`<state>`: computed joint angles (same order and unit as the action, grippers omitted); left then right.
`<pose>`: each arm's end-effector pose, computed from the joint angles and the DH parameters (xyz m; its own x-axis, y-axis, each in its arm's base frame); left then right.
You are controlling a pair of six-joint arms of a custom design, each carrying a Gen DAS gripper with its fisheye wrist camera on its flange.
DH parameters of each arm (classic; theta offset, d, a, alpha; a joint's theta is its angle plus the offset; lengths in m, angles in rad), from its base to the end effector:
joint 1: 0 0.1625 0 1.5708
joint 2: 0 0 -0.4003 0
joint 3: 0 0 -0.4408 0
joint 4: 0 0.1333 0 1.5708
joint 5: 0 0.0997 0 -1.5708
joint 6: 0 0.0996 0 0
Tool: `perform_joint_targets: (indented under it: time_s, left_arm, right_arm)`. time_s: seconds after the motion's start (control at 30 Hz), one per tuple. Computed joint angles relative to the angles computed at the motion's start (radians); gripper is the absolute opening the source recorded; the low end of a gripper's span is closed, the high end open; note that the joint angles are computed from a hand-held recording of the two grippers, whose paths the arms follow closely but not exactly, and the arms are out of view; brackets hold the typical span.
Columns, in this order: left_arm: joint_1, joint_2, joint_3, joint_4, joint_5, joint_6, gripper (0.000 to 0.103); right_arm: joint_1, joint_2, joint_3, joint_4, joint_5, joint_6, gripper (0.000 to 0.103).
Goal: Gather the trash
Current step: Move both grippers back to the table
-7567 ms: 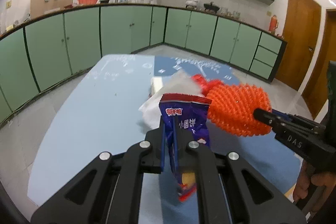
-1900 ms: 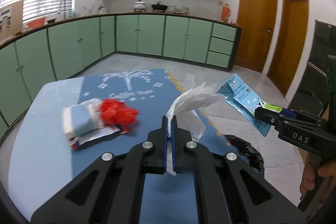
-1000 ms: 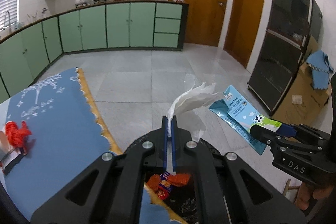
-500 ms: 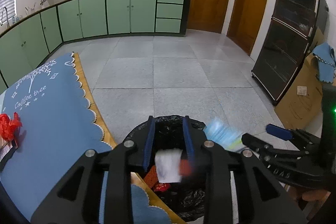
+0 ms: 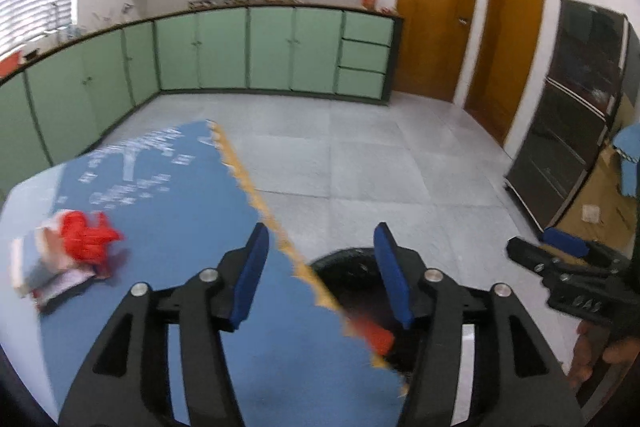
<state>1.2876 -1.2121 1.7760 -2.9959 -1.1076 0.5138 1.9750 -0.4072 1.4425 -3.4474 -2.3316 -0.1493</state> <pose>-0.0097 -0.6696 0.3193 -0.7411 0.2417 -0.6264 0.6273 0.5819 -0.5176 0.3397 -0.6299 -0.0318 -0.8194 0.0945 0.5653 -0.3883 0.6339 -0.6689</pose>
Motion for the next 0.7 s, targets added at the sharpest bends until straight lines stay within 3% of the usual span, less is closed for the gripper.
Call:
perform_joint_targets:
  time_s: [0.1, 0.23, 0.5, 0.7]
  left_arm:
    - [0.012, -0.040, 0.017, -0.046, 0.037, 0.015, 0.064]
    - [0.039, -0.083, 0.023, -0.094, 0.092, 0.030, 0.070]
    - [0.110, -0.126, -0.007, -0.189, 0.209, 0.062, 0.071]
    - [0.177, -0.114, -0.072, -0.163, 0.230, 0.040, 0.071]
  right_arm:
    - [0.028, 0.027, -0.044, -0.002, 0.023, -0.041, 0.097]
    - [0.058, 0.074, -0.115, 0.020, 0.079, -0.084, 0.097]
    - [0.104, 0.230, -0.344, 0.146, 0.184, -0.131, 0.097]
    - [0.125, 0.375, -0.559, 0.243, 0.232, -0.158, 0.097]
